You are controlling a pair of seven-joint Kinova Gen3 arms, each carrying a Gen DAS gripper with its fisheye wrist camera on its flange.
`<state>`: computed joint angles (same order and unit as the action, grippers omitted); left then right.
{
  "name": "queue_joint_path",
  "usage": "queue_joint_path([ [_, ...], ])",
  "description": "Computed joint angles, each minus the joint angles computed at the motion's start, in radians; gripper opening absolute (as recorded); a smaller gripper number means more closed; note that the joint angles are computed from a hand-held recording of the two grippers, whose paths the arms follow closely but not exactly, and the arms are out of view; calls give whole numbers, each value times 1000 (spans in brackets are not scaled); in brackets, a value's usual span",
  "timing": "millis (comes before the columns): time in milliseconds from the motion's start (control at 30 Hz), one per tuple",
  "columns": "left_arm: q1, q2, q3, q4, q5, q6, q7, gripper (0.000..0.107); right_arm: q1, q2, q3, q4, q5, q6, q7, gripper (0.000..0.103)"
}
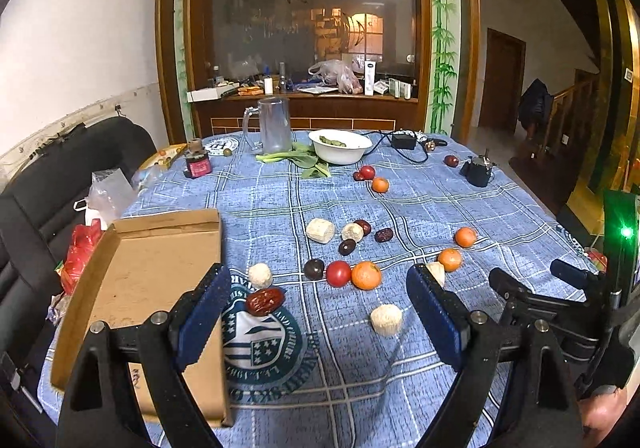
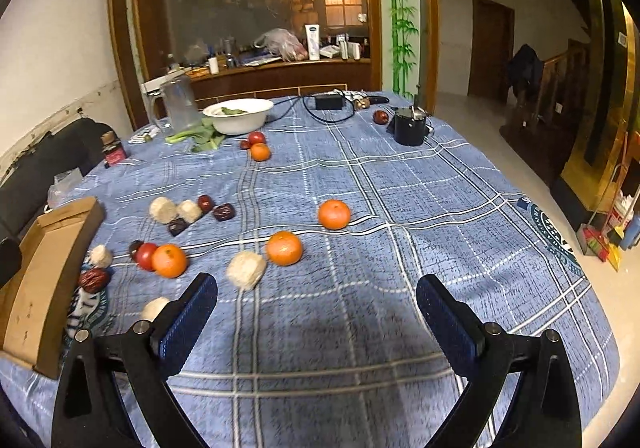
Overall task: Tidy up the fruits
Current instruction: 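Move both tools toward the beige bun and white yam chunk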
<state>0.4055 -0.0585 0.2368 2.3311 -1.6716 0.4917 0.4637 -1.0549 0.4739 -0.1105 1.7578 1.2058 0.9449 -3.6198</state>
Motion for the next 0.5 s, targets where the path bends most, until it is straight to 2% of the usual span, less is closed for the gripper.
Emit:
queue_joint_path([
  [233,16,-79,26,44,43,38,-8,89,-50,-13,-23,5,18,54,4,101],
  [500,4,-112,22,67,49,12,-8,89,-74,-6,-38,-8,32,82,13,101],
])
